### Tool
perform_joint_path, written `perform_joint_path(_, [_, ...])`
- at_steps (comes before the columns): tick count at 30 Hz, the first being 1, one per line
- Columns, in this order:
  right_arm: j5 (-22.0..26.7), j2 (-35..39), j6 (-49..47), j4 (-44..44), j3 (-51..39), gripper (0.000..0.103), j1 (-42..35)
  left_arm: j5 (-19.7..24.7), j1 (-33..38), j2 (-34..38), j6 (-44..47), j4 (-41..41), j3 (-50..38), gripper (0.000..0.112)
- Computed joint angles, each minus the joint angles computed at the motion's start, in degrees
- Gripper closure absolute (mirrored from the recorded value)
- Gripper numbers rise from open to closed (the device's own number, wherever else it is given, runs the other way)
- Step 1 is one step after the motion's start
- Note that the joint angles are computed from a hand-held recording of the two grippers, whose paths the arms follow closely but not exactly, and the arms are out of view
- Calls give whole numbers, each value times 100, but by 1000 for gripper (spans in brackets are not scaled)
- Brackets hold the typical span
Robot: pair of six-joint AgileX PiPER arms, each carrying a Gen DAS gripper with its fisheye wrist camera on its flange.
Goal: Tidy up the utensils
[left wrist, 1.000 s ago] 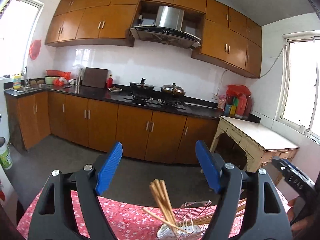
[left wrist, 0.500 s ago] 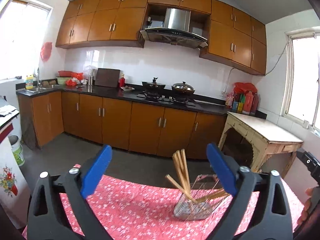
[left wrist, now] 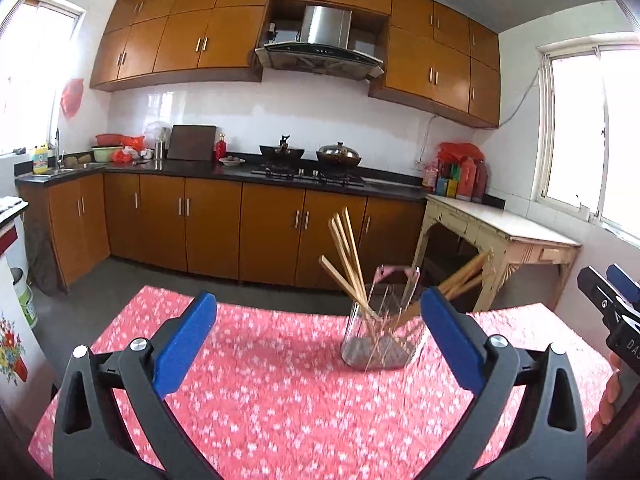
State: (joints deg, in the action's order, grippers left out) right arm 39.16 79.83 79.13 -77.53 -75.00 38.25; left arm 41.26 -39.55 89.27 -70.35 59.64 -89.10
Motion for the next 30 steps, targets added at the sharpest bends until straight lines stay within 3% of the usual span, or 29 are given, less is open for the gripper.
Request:
perform_joint_path(5, [195, -171, 536, -328, 636, 4, 286, 180, -428, -395, -1466, 1564, 1169, 11])
perform_joint_path(11, [462, -345, 1290, -819, 1325, 4, 729, 487, -811, -598, -2037, 2177, 1809, 11])
perform_joint_path(20, [1335, -449, 2167, -1712, 2042, 4, 1548, 986, -1281, -709, -3162, 2939, 2441, 11])
perform_joint_path(30, [1391, -602, 2641, -2076, 2360, 4, 1728, 1456, -1677, -793, -3642, 3404, 2898, 11])
